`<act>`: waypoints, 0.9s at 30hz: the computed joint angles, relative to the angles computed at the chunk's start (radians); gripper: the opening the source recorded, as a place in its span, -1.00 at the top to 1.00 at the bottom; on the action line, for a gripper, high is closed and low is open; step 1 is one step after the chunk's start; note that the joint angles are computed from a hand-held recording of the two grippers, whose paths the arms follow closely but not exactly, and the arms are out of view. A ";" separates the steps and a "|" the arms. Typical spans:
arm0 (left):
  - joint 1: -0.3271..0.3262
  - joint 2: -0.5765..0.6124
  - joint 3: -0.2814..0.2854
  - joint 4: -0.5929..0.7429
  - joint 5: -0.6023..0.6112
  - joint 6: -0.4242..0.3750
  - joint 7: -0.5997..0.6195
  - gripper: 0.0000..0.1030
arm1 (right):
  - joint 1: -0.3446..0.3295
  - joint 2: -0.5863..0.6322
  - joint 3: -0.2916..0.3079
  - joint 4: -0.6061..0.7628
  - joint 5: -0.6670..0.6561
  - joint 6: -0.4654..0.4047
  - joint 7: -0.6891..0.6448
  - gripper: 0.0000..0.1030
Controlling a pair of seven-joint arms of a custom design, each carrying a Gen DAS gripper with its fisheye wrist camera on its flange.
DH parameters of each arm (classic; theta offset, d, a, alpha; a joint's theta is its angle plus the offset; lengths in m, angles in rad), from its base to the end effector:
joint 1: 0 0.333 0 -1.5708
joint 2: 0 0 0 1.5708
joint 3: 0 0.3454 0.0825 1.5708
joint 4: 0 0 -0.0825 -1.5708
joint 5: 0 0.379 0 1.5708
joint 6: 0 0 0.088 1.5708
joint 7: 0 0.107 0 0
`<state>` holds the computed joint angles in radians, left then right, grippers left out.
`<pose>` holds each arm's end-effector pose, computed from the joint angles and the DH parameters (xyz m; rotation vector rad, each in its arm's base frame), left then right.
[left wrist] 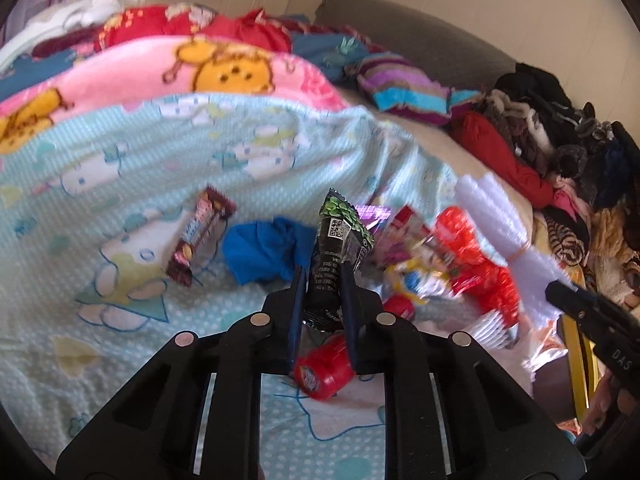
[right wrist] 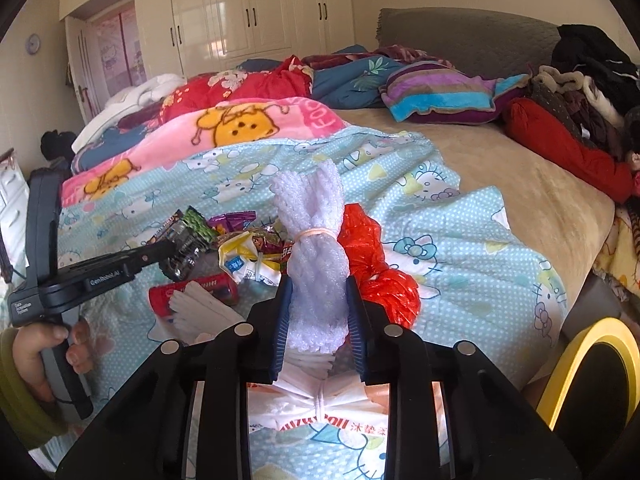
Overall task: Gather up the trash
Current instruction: 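Grasp the white mesh bag with the right tool while the left tool grasps the black snack packet, then carry the white mesh bag and black snack packet over the yellow bin with both tools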
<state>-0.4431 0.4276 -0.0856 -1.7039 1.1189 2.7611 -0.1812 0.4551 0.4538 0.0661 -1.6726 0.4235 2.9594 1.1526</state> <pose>0.5940 -0.3805 0.4290 -2.0315 1.4823 -1.0153 0.6476 0.3300 0.4653 -2.0199 1.1494 -0.4268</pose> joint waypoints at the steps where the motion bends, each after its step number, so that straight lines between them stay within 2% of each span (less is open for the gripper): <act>1: -0.006 -0.006 0.004 0.002 0.010 -0.006 -0.009 0.77 | -0.006 -0.006 0.007 -0.008 0.008 0.004 -0.004 0.51; 4: -0.025 -0.030 0.011 0.010 0.068 -0.022 -0.049 0.77 | -0.021 -0.027 0.020 -0.034 0.030 0.024 -0.019 0.51; 12: -0.039 -0.030 -0.017 0.077 0.111 -0.033 -0.034 0.77 | -0.056 -0.088 0.046 -0.108 0.103 0.076 -0.056 0.51; 27: -0.110 0.042 -0.018 0.207 0.045 -0.028 0.110 0.77 | -0.103 -0.197 0.064 -0.247 0.210 0.161 -0.110 0.51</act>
<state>-0.5529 0.4694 -0.1033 -1.4970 1.1643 2.7329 -0.0712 0.3521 0.2569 0.1297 -1.9194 0.6336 3.1201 1.0423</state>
